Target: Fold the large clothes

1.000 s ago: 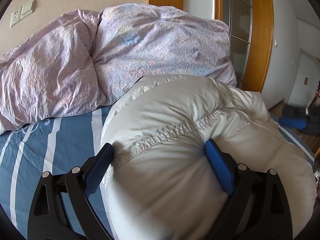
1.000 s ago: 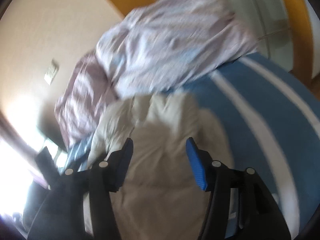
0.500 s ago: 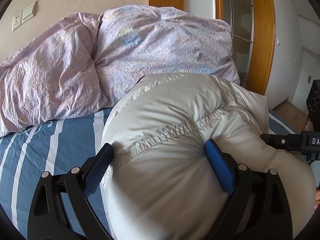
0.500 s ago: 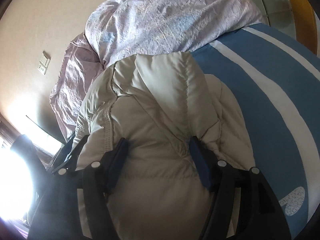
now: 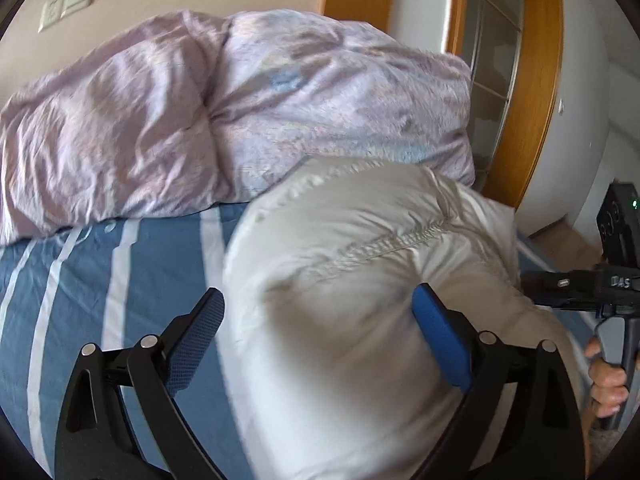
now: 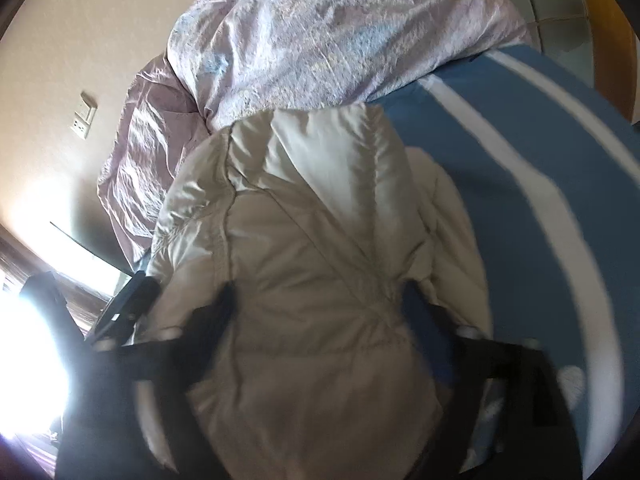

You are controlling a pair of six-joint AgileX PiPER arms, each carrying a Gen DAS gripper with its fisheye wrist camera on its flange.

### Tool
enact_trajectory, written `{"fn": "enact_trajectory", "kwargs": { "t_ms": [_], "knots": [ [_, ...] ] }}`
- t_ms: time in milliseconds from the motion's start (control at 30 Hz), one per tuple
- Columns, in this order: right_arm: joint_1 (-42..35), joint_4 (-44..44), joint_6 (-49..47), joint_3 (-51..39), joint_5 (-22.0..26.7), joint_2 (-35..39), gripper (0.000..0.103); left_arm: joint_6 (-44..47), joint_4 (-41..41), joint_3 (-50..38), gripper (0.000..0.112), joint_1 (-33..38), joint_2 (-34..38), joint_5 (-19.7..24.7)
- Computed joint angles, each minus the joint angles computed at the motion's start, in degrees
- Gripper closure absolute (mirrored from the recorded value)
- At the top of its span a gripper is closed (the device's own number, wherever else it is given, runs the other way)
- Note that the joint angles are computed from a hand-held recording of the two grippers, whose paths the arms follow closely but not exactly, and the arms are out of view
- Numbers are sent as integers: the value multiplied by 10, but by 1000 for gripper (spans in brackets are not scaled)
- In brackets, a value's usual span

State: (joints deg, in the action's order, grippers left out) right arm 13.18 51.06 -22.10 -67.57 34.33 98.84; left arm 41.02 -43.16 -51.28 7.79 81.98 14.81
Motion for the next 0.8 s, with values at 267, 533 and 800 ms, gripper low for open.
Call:
{"fn": "enact_trajectory", "kwargs": {
  "t_ms": [267, 533, 800],
  "knots": [
    [-105, 23, 3, -60, 158, 36, 2, 63, -139, -99, 12, 203, 90, 325],
    [-137, 57, -8, -128, 253, 148, 2, 62, -147, -125, 11, 195, 140, 400],
    [-132, 82, -60, -133, 284, 166, 2, 53, -151, -143, 11, 172, 172, 402]
  ]
}}
